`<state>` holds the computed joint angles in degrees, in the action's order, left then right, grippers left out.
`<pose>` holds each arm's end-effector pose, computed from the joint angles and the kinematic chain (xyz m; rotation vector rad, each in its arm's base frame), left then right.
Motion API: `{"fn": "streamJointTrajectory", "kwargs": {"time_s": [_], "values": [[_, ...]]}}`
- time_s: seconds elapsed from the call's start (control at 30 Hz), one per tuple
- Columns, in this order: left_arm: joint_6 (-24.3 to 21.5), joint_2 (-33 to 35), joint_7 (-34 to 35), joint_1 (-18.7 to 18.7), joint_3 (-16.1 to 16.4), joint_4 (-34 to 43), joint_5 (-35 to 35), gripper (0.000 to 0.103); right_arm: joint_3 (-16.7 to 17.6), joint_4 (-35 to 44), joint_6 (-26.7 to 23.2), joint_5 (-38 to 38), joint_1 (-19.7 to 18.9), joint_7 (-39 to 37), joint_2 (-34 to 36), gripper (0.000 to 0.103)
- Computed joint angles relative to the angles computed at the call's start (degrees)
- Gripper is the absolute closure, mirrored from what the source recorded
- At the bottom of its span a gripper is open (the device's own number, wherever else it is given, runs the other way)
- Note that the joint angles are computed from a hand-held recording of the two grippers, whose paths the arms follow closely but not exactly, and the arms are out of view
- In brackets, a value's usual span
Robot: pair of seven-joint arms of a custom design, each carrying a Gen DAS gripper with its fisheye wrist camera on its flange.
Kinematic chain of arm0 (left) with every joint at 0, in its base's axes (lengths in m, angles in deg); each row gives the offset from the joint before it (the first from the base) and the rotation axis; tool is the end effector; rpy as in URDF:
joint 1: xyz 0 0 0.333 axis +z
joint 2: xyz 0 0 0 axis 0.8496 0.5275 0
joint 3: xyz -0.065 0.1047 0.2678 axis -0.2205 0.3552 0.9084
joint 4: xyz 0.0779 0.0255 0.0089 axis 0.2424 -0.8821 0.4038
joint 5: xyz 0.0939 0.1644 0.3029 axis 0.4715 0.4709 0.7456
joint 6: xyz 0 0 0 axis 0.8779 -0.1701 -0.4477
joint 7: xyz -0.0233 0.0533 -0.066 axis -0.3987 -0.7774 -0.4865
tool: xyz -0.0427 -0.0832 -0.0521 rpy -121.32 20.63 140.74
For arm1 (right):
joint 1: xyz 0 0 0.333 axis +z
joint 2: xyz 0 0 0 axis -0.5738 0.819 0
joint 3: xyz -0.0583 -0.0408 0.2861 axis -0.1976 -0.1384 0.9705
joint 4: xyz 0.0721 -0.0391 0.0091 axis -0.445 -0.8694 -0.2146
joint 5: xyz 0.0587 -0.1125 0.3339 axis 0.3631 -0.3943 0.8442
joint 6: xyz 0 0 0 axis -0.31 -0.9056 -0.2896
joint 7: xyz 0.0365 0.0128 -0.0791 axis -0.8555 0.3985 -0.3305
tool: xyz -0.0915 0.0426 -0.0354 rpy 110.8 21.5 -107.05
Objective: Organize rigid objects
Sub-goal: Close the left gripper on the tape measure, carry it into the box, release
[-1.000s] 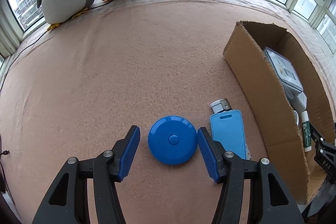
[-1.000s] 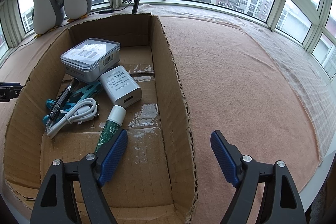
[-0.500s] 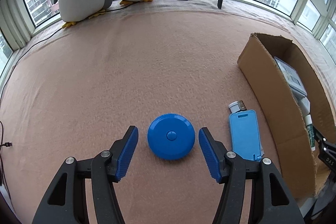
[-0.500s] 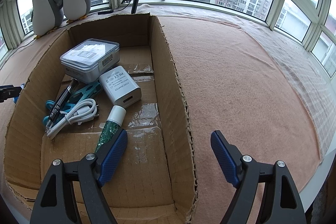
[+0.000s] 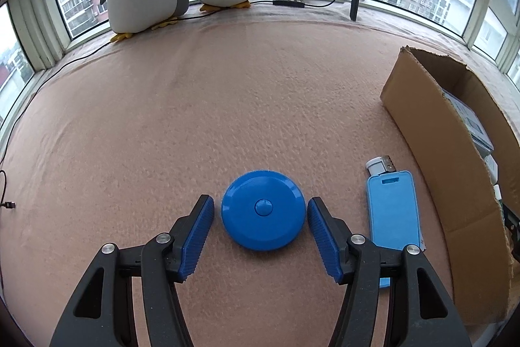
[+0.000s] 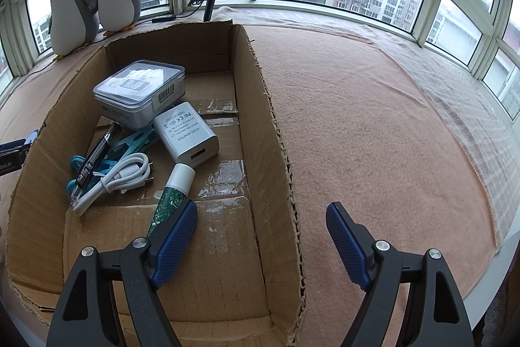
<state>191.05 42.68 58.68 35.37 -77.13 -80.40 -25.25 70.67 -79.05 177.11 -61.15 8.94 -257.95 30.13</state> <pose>0.4870 -0.2822 0.3004 -1.7537 2.0406 -0.5965 0.3640 0.4423 0.3258 -1.7582 2.0456 -0.6944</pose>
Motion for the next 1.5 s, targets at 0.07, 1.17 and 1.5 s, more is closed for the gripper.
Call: {"fn": "streamJointTrajectory", "kwargs": {"time_s": [0.07,1.17,1.5], "values": [[0.48,0.09,-0.70,-0.24,0.49,-0.04,0.96,0.040,0.02,0.23,-0.16,0.06,0.09,0.05,0.13,0.025],[5.83,-9.55,-29.26,2.64,-9.08,-1.96,28.41,0.049,-0.29,0.47,0.26,-0.22,0.15,0.78,0.41,0.025],[4.96,-6.82,-22.69,-1.86,-10.08,0.55,22.40,0.049,-0.33,0.12,2.60,0.11,-0.52,0.35,0.15,0.024]]}}
